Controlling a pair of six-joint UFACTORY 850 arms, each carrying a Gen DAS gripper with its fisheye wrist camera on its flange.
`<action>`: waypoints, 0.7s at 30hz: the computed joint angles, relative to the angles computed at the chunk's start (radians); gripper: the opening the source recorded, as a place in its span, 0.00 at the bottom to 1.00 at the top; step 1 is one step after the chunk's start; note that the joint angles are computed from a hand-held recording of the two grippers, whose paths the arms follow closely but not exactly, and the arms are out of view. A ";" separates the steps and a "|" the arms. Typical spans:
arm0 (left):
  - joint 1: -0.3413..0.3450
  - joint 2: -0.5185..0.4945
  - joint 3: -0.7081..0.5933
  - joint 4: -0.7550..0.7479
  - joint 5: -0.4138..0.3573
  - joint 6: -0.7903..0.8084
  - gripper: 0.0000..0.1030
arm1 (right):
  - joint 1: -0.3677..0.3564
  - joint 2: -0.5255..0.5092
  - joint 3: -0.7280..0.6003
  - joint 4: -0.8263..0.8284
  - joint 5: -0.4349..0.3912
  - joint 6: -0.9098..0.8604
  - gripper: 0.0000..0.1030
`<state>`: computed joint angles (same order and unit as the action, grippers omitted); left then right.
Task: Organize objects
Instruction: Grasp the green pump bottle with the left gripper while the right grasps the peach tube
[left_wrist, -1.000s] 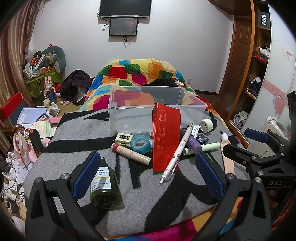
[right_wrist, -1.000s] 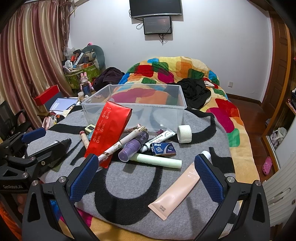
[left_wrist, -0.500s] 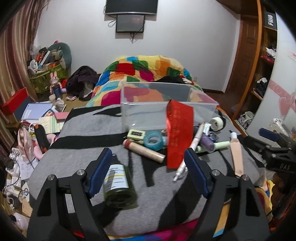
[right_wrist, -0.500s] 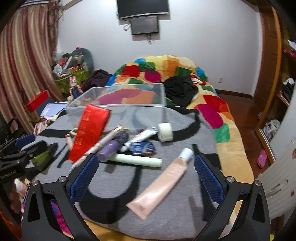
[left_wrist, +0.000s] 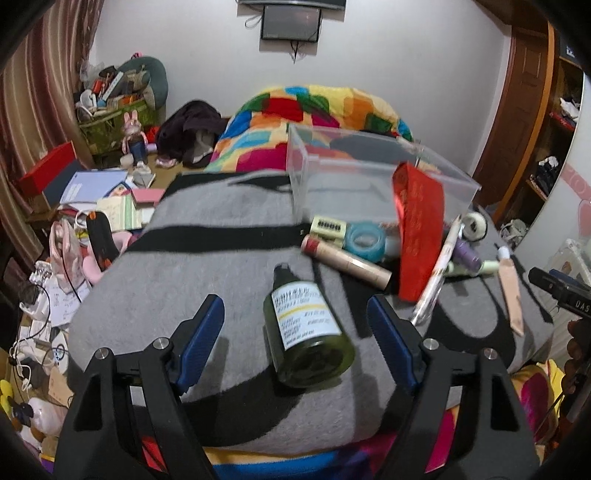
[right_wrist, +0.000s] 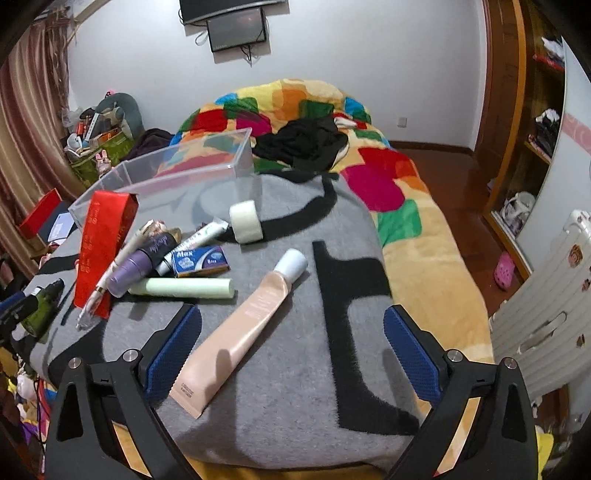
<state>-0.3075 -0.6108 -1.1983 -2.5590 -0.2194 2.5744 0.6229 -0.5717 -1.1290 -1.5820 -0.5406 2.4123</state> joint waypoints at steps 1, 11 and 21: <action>0.000 -0.007 -0.005 0.015 0.005 -0.015 0.78 | -0.004 -0.006 -0.005 0.000 0.012 -0.003 0.93; -0.008 -0.075 -0.079 0.106 0.061 -0.141 0.40 | -0.057 -0.088 -0.108 0.136 0.086 -0.165 0.44; -0.008 -0.038 -0.044 -0.147 -0.005 0.111 0.40 | -0.052 -0.065 -0.074 -0.047 0.097 -0.002 0.09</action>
